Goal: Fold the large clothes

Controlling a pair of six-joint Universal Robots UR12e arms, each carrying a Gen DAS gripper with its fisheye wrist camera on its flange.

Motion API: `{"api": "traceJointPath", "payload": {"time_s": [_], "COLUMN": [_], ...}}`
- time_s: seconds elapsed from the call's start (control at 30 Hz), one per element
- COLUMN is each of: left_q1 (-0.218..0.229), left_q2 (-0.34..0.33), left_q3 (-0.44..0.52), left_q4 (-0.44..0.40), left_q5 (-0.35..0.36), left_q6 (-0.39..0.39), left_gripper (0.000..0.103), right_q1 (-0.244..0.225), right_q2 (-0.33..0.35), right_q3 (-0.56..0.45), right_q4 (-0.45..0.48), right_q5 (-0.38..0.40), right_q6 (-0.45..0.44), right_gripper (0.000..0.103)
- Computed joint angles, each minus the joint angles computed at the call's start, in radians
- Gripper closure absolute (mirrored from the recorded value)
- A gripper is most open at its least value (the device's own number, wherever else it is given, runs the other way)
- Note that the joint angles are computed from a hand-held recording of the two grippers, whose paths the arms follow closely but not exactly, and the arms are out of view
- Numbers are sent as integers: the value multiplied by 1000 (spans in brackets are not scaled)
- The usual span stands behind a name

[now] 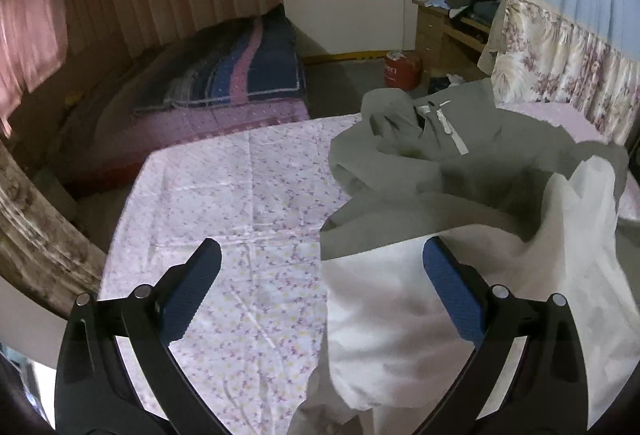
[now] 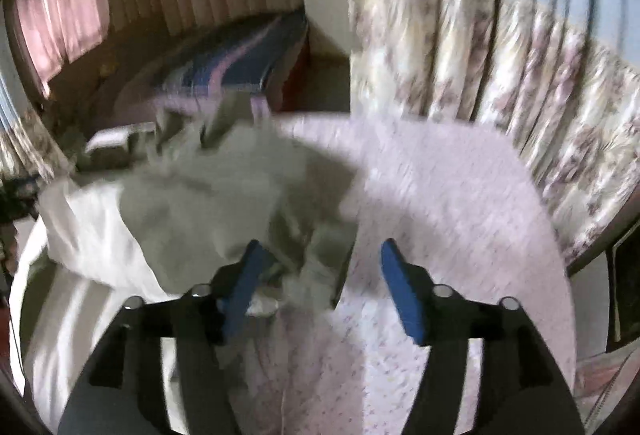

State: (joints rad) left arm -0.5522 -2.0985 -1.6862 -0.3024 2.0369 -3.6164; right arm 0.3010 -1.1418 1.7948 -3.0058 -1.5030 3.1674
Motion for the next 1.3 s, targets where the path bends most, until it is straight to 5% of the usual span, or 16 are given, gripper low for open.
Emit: {"api": "traceJointPath", "payload": {"time_s": [0.13, 0.23, 0.4, 0.47, 0.5, 0.63, 0.73, 0.83, 1.0, 1.2, 1.3], "left_q1": [21, 22, 28, 33, 41, 59, 78, 94, 164, 184, 170], "left_q2": [-8, -15, -47, -69, -76, -95, -79, -54, -41, -94, -89], "left_q3": [21, 52, 130, 146, 148, 146, 106, 59, 0, 24, 21], "left_q4": [-14, -24, -126, -140, -138, -118, -31, 45, 108, 56, 50], "left_q5": [-84, -84, -138, -175, -217, -225, -225, -193, -302, -298, -260], "left_q6": [5, 66, 148, 150, 149, 94, 38, 7, -74, -85, -63], "left_gripper": [3, 3, 4, 16, 37, 76, 87, 89, 89, 84, 84], "right_q1": [-15, -14, -15, -15, -15, 7, 25, 57, 85, 91, 78], "right_q2": [21, 61, 88, 96, 101, 110, 110, 109, 135, 156, 146], "right_q3": [-38, -81, -84, -90, -95, -95, -99, -103, -153, -149, -143], "right_q4": [36, 106, 89, 113, 131, 86, 43, -37, -1, 57, 68], "right_q5": [52, 74, 105, 118, 132, 81, 72, 46, 23, -41, 4], "right_q6": [49, 68, 107, 101, 95, 48, 9, -48, -105, -143, -136], "right_gripper": [33, 33, 33, 34, 36, 73, 85, 86, 86, 86, 85]}}
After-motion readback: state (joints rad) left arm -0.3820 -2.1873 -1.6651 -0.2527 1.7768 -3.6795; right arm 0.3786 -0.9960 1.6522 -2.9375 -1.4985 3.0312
